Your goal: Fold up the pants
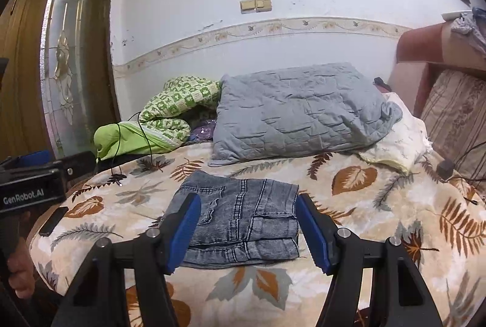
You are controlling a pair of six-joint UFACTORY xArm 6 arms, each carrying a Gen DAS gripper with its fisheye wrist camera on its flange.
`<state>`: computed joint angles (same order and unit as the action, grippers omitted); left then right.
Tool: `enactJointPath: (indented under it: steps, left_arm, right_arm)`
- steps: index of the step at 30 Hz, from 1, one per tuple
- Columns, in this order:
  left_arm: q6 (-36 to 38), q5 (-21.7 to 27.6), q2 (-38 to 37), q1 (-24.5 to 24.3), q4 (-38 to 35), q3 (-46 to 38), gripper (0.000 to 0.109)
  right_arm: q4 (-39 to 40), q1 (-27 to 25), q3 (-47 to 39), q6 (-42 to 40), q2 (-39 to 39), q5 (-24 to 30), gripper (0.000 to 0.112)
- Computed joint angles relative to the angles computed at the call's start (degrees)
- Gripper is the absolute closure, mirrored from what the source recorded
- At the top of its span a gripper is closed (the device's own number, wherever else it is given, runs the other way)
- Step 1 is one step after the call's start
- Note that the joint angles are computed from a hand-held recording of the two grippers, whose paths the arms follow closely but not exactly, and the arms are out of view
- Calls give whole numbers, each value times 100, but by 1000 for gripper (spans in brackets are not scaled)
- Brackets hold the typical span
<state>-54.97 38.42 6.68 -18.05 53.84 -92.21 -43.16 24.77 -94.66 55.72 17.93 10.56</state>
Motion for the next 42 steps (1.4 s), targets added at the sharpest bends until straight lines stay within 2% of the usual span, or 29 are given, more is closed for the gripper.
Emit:
enactJointPath:
  steps: [6, 19, 29, 42]
  left_arm:
    - [36, -203, 17, 185, -5, 140, 6]
    - [11, -251, 107, 465, -241, 271, 6]
    - [19, -384, 116, 499, -274, 297, 6]
    - [-237, -259, 25, 440, 81, 292, 6]
  right_arm:
    - [308, 39, -44, -305, 60, 82, 44]
    - [830, 196, -399, -984, 365, 417, 44]
    - [954, 251, -524, -1256, 479, 434, 44]
    - [1029, 219, -538, -1285, 497, 410, 44]
